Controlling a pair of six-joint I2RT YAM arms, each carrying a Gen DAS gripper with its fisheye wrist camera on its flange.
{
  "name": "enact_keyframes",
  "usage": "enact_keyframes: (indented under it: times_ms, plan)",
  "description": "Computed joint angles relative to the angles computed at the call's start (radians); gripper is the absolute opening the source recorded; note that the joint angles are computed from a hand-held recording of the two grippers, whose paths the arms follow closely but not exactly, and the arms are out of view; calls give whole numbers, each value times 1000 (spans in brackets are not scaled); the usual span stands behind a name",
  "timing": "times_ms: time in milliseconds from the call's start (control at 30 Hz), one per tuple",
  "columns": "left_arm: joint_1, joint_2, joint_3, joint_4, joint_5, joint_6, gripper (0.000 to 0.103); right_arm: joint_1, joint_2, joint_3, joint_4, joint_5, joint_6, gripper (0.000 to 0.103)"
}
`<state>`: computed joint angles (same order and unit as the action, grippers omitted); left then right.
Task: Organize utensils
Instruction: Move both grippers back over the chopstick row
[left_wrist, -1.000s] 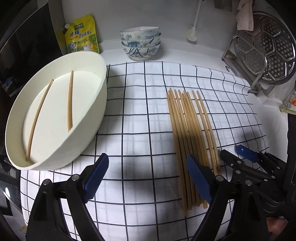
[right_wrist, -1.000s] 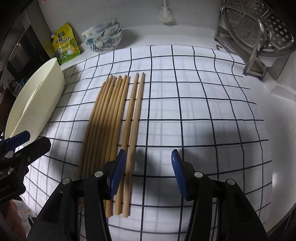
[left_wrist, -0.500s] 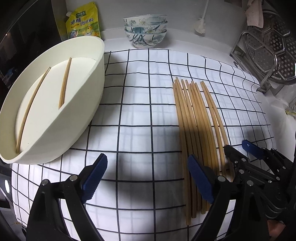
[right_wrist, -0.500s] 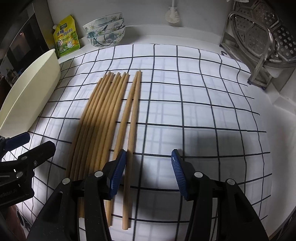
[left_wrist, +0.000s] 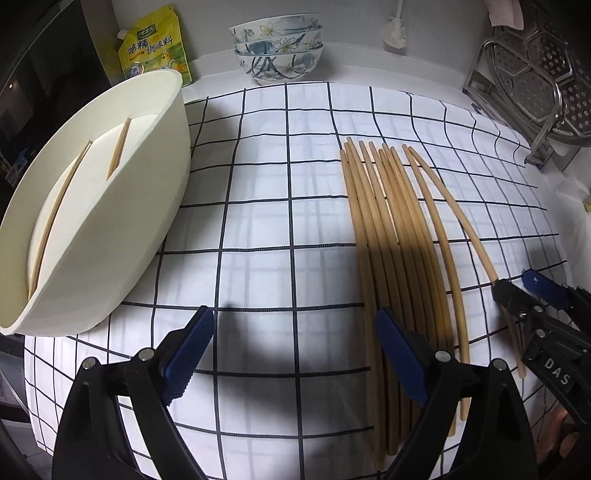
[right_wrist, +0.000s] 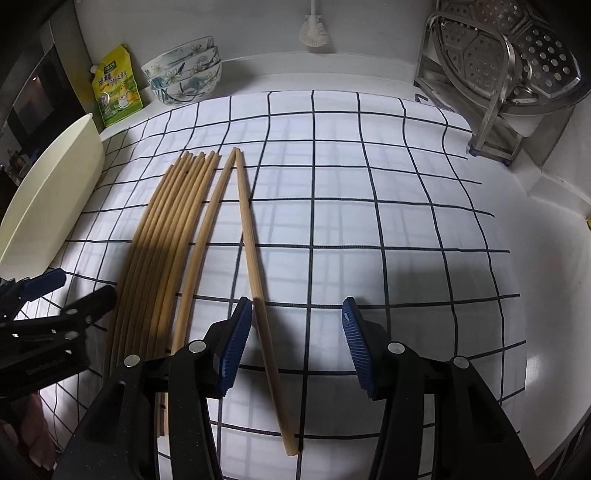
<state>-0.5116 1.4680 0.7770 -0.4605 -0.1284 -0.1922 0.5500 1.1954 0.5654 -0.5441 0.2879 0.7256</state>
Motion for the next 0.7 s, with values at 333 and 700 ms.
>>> enact_keyframes:
  times_ms: [333,700]
  plan:
    - [-15,47,21,17,-33,-16,90,2,73,29,42,10,-56,49]
    - [-26,68,51,22,10,-29,52,11,117,50,85,4,-127,20]
